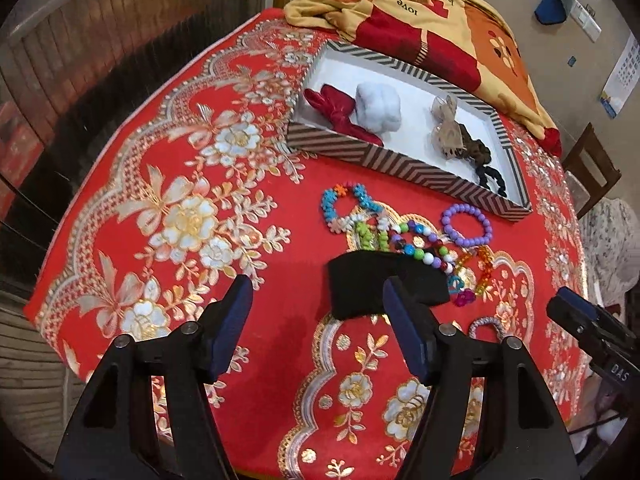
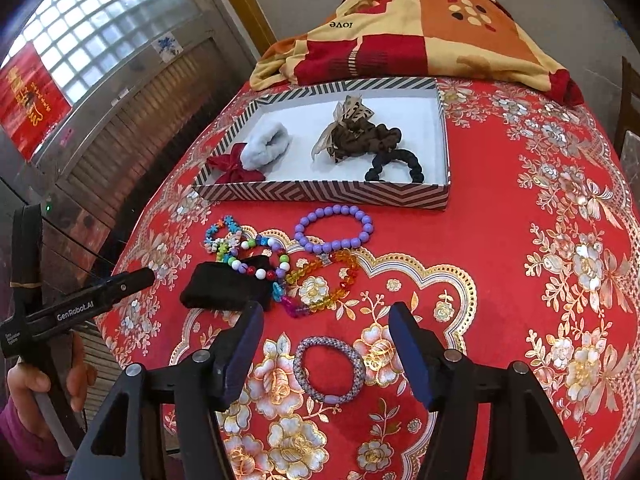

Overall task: Organize jewelry
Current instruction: 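Withdraw both tools from the tray toward the bead bracelets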

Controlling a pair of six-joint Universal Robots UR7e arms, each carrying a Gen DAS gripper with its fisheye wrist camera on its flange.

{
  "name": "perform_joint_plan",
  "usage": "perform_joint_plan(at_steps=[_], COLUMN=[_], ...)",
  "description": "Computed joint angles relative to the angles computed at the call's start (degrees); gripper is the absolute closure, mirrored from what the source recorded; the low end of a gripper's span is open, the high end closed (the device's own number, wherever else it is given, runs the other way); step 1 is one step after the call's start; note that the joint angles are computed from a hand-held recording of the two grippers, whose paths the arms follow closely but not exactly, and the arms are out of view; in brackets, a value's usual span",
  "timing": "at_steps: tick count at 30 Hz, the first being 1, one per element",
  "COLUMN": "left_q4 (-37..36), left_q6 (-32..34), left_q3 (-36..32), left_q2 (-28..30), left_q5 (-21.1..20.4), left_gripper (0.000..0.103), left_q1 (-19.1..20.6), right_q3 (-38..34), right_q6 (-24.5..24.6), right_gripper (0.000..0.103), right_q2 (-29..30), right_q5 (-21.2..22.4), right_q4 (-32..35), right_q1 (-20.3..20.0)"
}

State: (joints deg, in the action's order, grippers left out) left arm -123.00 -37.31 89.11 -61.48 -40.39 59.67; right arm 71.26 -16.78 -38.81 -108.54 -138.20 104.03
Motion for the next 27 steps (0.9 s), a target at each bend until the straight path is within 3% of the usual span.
perform_joint_plan(at_steps=[15, 27], left_q4=[0.0, 0.8], left_q6=[-1.8, -0.1], left_q3=[-1.4, -7.8], left_q2=[0.4, 4.3], left_q5=[-3.4, -0.8], left_gripper=[0.035, 0.035], left_q1=[1.8, 4.2], right_q3=[-1.7, -12.2], right_q6=[0.4, -3.4], right_gripper=[0.040, 0.041], right_q2=[1.3, 9.4], right_q5=[-2.0, -5.9], right_q4=[1.3, 2.4], right_q1=[-0.1, 0.3])
